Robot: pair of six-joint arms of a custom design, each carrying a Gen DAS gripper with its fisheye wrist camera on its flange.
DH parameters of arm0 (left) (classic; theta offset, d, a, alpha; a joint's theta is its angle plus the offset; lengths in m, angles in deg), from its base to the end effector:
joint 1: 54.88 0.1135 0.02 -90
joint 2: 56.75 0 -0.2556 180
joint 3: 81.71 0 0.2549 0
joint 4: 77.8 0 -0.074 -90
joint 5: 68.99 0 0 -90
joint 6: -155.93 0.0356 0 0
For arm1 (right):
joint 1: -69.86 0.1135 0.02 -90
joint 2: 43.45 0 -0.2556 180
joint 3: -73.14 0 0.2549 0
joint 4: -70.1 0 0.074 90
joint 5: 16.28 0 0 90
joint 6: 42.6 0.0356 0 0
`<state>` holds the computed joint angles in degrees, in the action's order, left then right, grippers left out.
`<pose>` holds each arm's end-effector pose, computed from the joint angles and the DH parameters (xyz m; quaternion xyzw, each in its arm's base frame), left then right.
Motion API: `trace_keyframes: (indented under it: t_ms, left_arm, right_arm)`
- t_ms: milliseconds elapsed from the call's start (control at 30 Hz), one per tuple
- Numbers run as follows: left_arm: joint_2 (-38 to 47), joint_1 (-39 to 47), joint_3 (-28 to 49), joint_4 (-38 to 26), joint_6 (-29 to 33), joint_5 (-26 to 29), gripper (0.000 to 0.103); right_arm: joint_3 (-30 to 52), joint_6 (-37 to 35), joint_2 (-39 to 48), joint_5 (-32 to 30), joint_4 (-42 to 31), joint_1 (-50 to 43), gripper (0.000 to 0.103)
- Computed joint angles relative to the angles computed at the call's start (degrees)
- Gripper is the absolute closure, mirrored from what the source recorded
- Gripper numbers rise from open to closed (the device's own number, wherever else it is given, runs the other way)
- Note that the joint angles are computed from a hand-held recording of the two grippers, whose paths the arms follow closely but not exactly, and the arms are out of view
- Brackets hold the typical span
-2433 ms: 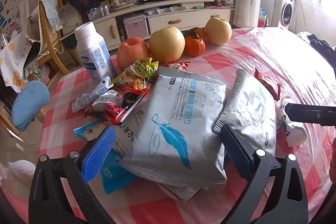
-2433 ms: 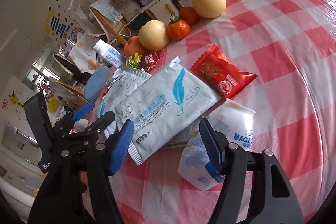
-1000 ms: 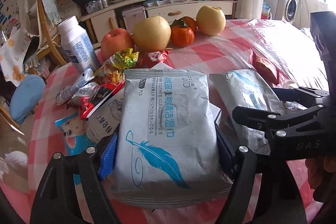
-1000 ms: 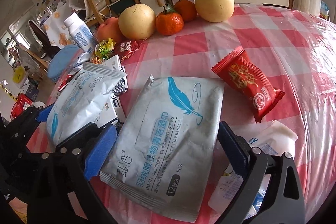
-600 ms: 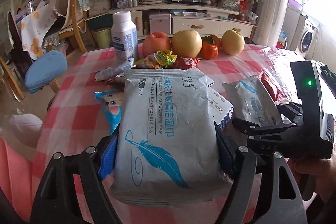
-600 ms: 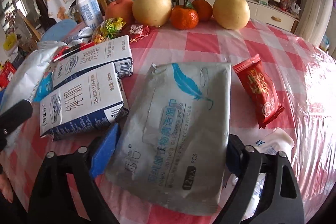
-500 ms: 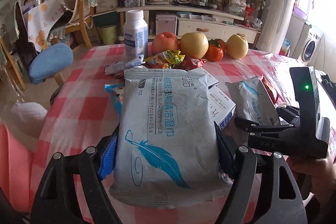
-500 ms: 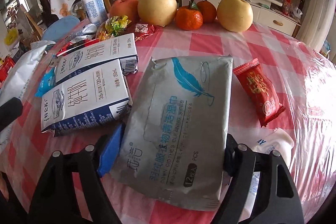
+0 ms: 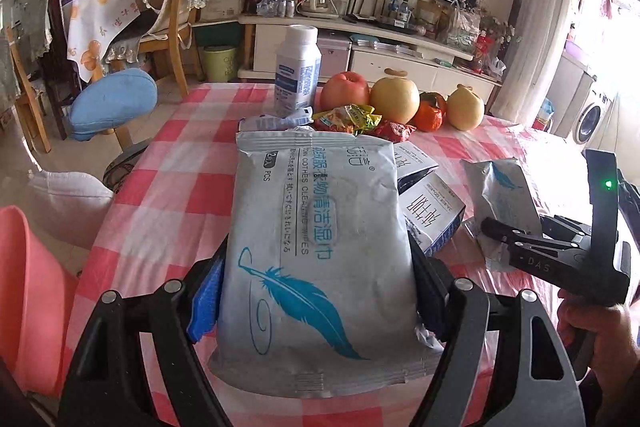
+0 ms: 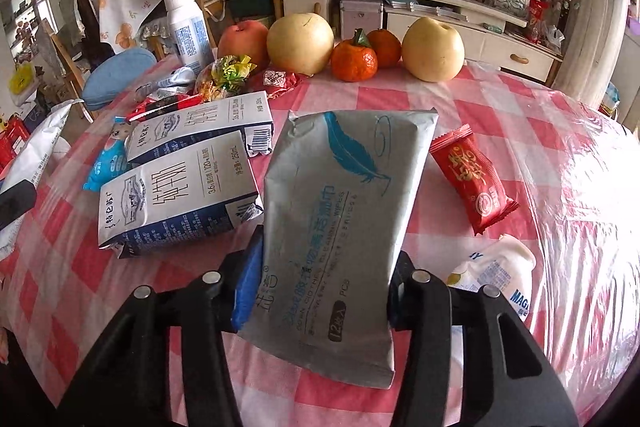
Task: Collect trash
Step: 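Close left tool on the wipes pack and lift while right tool grasps the grey pack, then carry both packs over the pink bucket and open both tools to drop them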
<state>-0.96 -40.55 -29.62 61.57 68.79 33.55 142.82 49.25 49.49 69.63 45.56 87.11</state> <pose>0.2039 0.0441 0.2324 -0.0494 0.9158 -0.0419 0.3965 0.3248 0.1035 0.1870 -0.1377 0.9222 0.0925 0.3493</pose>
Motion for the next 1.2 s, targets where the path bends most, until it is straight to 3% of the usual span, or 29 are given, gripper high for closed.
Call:
trace_keyframes:
  t_ms: [333, 367, 400, 900, 1200]
  left_arm:
    - [-1.43, 6.73, 1.46, -1.39, 1.41, 5.64, 0.025]
    - [-1.59, 7.63, 1.66, -1.55, 1.49, 6.25, 0.025]
    - [-1.72, 8.61, 1.89, -1.71, 1.68, 6.94, 0.025]
    - [0.04, 25.01, 5.33, -4.71, 5.59, 18.8, 0.025]
    - [0.92, 35.3, 7.75, -5.69, 6.64, 25.19, 0.025]
  right_arm:
    - [-4.95, 1.9, -8.23, 2.22, 1.92, 1.91, 0.073]
    - [-5.19, 2.11, -8.92, 2.41, 1.88, 2.13, 0.077]
    - [-5.52, 2.33, -9.71, 2.87, 1.86, 2.43, 0.092]
    - [-7.51, 8.16, -18.17, 4.92, -0.79, 10.01, 0.094]
    - [1.75, 11.7, -16.63, 5.79, -3.71, 23.75, 0.094]
